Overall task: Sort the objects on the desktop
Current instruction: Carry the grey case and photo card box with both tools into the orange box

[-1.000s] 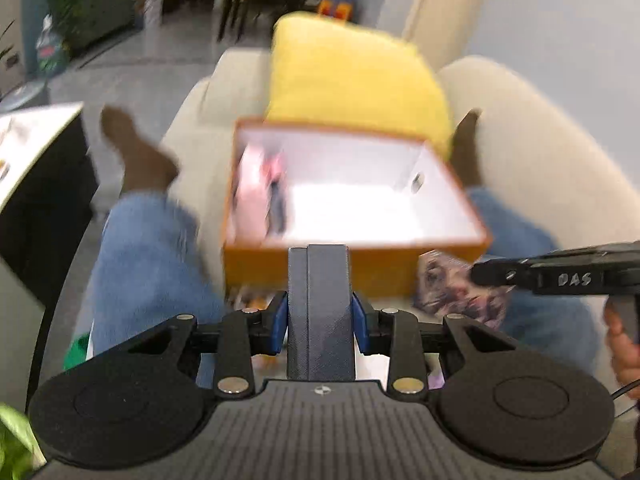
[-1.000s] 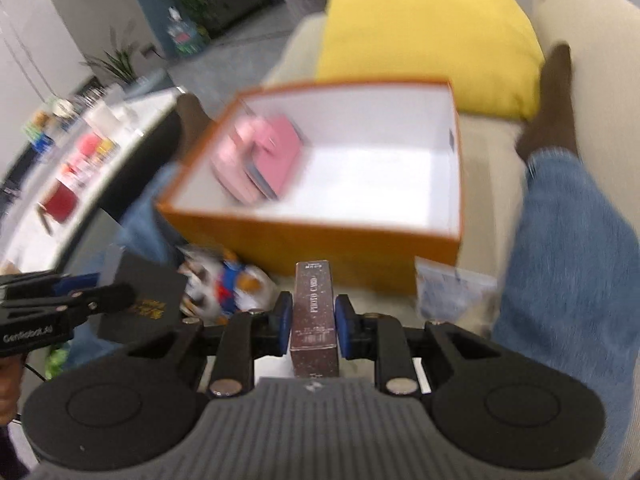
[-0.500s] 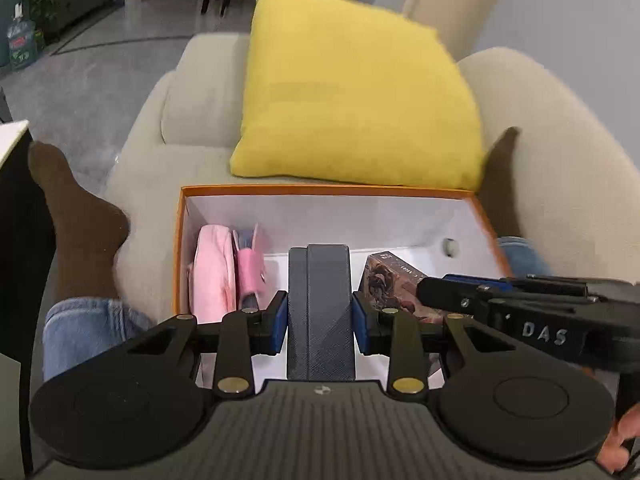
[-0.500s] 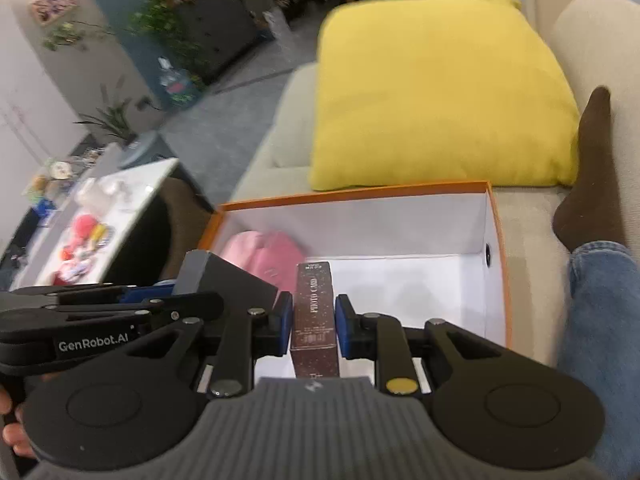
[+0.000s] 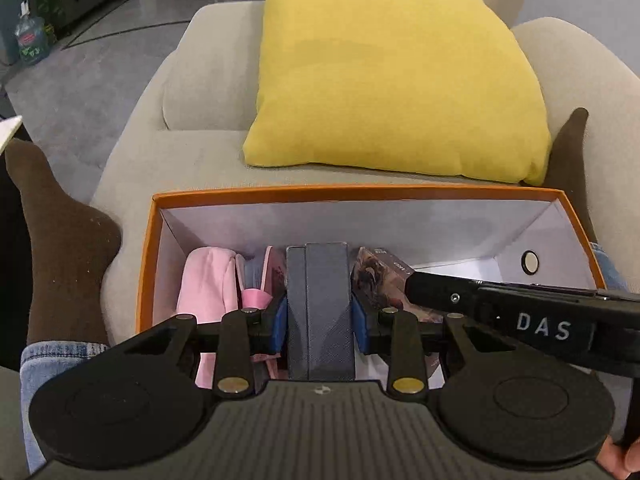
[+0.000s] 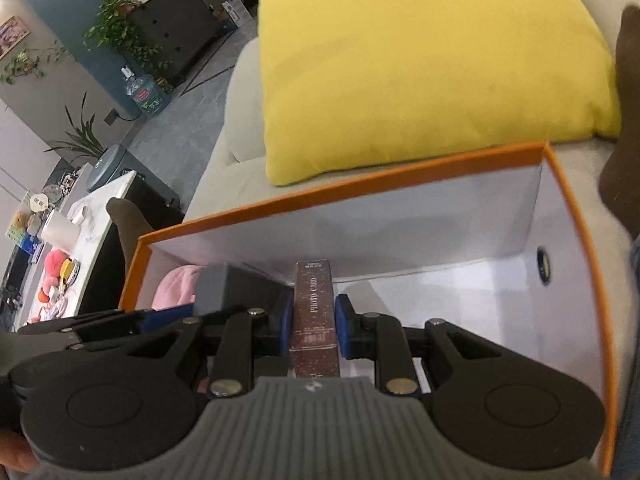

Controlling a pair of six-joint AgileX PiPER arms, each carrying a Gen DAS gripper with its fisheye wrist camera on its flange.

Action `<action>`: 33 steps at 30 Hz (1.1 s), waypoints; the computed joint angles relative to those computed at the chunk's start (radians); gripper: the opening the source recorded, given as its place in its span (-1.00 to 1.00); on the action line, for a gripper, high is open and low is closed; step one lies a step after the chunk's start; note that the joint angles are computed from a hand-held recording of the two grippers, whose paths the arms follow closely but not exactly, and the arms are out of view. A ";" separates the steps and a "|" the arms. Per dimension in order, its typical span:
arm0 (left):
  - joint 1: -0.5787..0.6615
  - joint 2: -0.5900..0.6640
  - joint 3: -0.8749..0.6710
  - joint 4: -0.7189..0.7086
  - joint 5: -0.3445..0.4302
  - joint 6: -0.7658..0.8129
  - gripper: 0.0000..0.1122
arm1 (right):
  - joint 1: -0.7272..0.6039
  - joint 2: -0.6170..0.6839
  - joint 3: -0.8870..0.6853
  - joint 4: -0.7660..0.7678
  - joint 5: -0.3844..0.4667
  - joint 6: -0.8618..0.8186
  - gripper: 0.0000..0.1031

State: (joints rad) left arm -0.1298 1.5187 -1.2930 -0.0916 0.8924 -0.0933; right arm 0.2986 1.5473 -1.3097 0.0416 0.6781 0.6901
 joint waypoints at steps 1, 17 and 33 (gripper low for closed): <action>0.003 0.005 -0.003 -0.006 0.000 0.002 -0.33 | -0.010 -0.001 -0.001 0.018 0.003 -0.014 -0.54; 0.122 0.006 -0.022 -0.202 0.043 0.157 -0.09 | -0.005 0.031 -0.004 0.092 -0.016 -0.072 -0.53; 0.237 -0.278 0.156 -0.178 0.014 0.222 -0.08 | 0.056 0.077 -0.078 0.075 0.018 -0.199 -0.62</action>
State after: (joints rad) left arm 0.1070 1.2410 -1.1365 -0.2699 0.9062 0.1283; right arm 0.3543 1.6239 -1.3874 0.1170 0.6960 0.4914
